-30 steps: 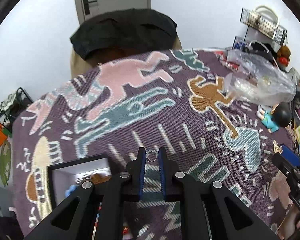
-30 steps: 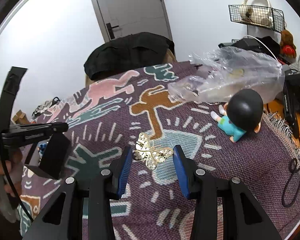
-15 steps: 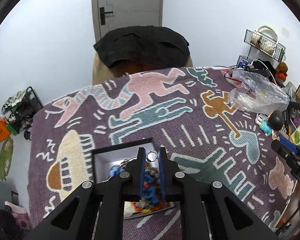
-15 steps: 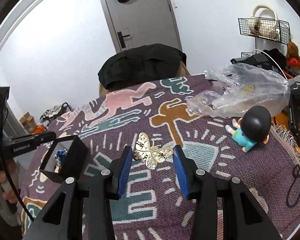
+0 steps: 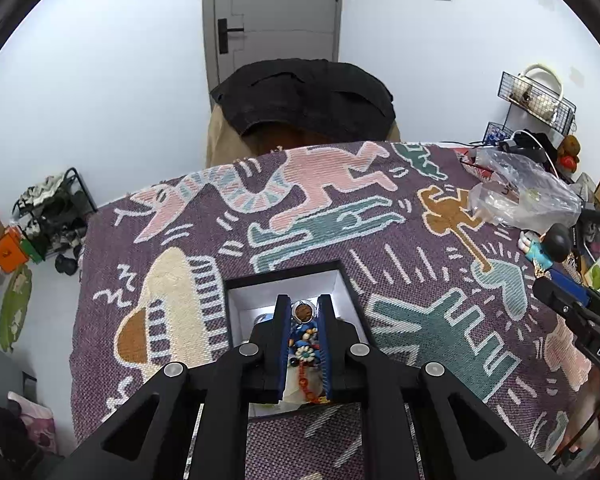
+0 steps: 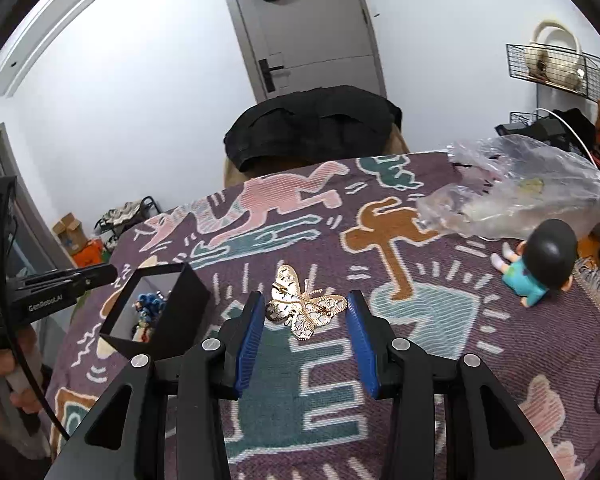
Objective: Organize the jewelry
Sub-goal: 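Drop the ring into the black box with the left tool while the right tool drops the butterfly in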
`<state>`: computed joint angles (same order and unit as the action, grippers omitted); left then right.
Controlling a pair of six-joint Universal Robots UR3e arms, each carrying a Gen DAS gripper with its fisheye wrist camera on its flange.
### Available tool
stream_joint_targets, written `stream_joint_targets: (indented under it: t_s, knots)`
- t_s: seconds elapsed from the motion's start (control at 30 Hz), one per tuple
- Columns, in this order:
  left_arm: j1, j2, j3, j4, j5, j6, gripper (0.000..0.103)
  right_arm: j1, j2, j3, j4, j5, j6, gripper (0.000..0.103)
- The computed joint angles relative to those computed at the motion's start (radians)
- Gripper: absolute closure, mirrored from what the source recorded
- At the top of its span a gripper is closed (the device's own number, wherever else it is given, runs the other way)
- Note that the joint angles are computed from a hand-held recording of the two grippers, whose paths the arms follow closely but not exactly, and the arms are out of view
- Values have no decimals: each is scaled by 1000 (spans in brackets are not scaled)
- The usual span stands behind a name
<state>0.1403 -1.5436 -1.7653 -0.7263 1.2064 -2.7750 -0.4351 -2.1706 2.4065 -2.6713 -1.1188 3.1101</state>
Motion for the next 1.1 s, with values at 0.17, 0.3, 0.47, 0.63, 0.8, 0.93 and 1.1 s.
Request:
stream_joint_targets:
  t_s: [0.17, 0.3, 0.47, 0.63, 0.8, 0.93, 1.1]
  knots:
    - [48, 9, 8, -88, -43, 35, 81, 120, 107, -42, -80, -62, 50, 61]
    - [104, 53, -48, -69, -93, 52, 38, 208, 194, -92, -127, -88, 86, 61]
    - [172, 98, -85, -66, -141, 77, 32, 305, 307, -173, -177, -111, 127, 61]
    - [250, 128, -111, -89, -183, 109, 32, 399, 440, -281, -194, -129, 161, 61]
    - [302, 132, -128, -87, -195, 106, 32, 471, 533, -377, -193, -154, 185, 61]
    - [332, 140, -131, -98, -217, 100, 32, 508, 581, -444, -193, -159, 190, 61]
    - [352, 193, -169, -55, -225, 69, 20, 517, 599, -498, -129, -153, 186, 42]
